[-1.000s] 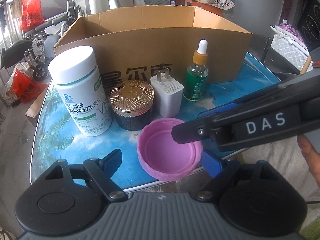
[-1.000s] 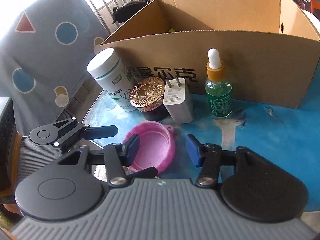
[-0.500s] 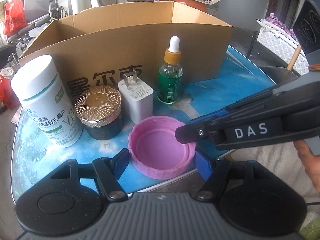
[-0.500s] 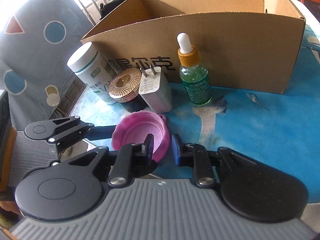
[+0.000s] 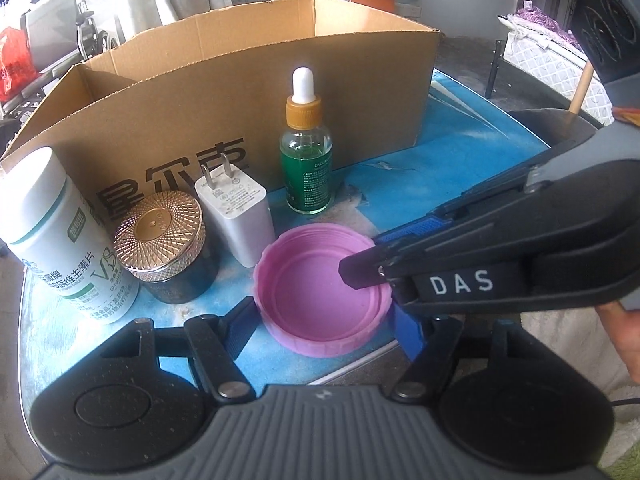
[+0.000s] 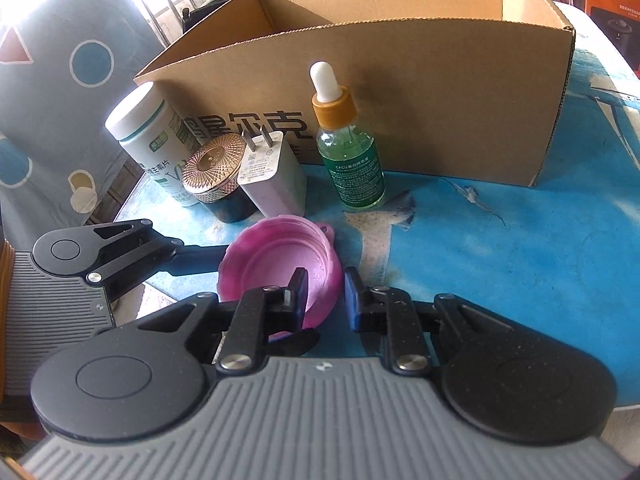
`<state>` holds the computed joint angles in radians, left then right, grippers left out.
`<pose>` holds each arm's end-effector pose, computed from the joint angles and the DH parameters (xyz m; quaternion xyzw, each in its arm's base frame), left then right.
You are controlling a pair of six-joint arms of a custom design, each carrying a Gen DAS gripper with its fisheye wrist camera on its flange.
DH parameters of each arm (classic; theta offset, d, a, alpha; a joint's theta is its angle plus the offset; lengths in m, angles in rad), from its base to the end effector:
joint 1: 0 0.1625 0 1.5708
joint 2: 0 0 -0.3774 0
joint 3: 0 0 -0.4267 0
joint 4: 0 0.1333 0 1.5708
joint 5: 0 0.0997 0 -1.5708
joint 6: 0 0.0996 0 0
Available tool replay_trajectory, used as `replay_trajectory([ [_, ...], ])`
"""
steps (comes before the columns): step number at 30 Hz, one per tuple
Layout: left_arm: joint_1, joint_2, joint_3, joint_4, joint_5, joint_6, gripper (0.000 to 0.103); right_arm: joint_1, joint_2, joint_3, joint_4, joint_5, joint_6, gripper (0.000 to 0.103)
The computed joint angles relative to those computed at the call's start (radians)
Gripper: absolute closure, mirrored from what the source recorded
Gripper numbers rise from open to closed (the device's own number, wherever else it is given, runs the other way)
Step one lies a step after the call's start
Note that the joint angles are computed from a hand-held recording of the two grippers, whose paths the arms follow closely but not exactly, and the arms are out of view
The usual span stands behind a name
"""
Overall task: Organize rigid objects
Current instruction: 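Lift the pink bowl and carry it down into the box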
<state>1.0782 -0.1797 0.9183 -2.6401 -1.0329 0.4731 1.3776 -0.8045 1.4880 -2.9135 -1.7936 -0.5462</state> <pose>-0.2201 -0.7999 -0.1059 0.4028 0.8625 -0.1612 0.2605 -0.0311 -0.7386 0.1492 0.1297 -0.9320 0.2619 0.2143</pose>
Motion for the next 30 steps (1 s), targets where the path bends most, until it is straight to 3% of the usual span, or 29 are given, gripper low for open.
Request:
replay_trajectory([
  [18,-0.013,-0.003,0.025,-0.056,0.018,0.018,0.031,-0.001,0.001,0.004,-0.028,0.006,-0.015,0.09],
  [30,-0.074,-0.109,0.164,-0.323,0.0,0.157,0.031,0.063,-0.104,0.112,-0.179,0.045,-0.098,0.089],
])
